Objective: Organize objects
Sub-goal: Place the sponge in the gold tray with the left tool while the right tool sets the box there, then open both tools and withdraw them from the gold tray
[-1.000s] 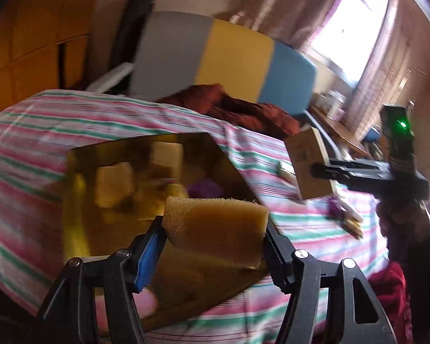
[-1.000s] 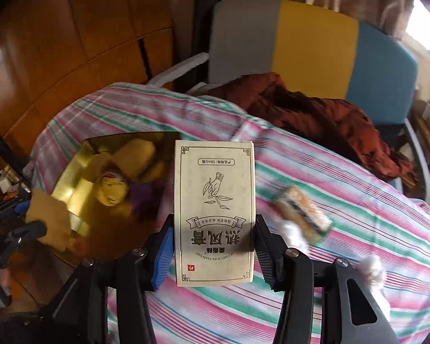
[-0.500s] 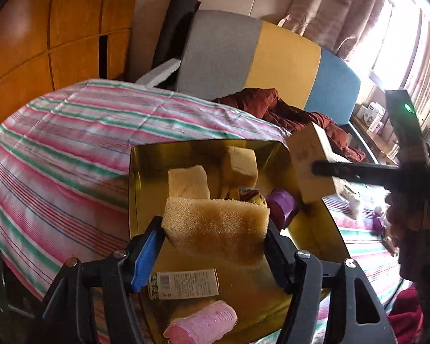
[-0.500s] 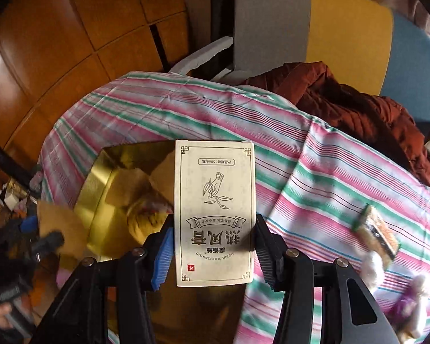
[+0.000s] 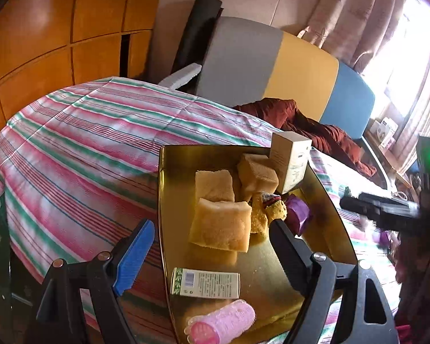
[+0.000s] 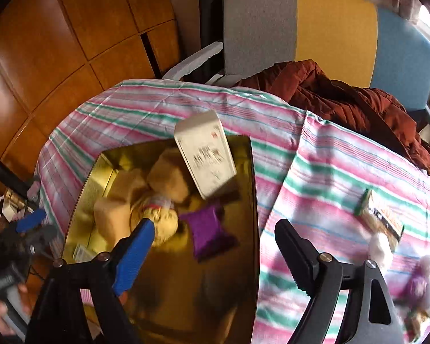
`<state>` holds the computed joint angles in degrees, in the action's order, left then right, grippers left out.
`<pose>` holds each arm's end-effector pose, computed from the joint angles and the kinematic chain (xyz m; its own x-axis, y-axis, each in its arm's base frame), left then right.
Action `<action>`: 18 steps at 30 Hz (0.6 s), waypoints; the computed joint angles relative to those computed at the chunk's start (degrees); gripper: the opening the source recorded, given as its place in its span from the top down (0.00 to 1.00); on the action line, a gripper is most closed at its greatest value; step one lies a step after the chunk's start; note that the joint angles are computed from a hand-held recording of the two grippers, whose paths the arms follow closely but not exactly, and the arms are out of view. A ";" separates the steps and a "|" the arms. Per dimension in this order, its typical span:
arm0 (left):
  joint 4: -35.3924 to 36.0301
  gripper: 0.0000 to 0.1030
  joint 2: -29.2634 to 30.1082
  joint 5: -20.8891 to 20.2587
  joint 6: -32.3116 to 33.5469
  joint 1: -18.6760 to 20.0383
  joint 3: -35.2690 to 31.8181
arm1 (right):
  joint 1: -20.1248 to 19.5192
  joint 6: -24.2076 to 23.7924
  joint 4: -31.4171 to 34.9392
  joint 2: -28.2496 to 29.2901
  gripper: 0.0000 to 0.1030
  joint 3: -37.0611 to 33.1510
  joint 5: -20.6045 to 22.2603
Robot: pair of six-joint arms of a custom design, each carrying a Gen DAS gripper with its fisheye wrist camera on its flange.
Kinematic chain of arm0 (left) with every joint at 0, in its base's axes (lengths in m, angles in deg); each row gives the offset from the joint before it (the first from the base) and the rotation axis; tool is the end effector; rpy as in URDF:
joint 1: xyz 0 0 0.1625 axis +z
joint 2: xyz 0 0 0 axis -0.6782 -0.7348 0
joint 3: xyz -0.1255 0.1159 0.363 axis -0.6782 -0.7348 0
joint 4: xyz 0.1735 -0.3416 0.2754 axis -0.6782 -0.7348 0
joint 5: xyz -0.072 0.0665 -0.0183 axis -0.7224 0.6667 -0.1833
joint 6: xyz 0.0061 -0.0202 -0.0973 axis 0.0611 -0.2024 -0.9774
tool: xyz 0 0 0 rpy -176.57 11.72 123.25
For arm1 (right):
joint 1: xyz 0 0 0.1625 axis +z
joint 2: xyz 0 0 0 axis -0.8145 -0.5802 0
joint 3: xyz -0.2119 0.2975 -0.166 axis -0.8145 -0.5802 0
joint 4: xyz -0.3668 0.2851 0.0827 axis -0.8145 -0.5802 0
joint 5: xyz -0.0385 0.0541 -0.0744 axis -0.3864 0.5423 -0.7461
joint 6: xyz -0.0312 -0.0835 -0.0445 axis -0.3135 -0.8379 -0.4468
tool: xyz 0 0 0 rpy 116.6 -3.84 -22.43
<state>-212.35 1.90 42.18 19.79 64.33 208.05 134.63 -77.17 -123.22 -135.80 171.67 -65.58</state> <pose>-0.3379 -0.3573 0.0220 -0.8473 0.0600 -0.5276 0.3876 0.7491 -0.5372 0.0326 -0.4119 0.3316 -0.7844 -0.2122 0.5829 -0.4713 0.8148 -0.3376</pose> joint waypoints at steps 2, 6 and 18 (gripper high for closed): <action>1.34 0.19 -0.41 0.34 -1.44 -0.89 0.27 | -0.39 -1.37 -0.62 -2.11 0.12 1.88 0.24; 3.63 0.19 -0.88 0.57 -4.36 -2.79 0.89 | -1.36 -2.58 -0.41 -6.30 0.11 5.05 1.08; 13.64 0.19 -0.72 1.72 -12.79 -7.11 0.63 | -3.03 -3.69 -1.22 -16.16 0.07 12.08 2.56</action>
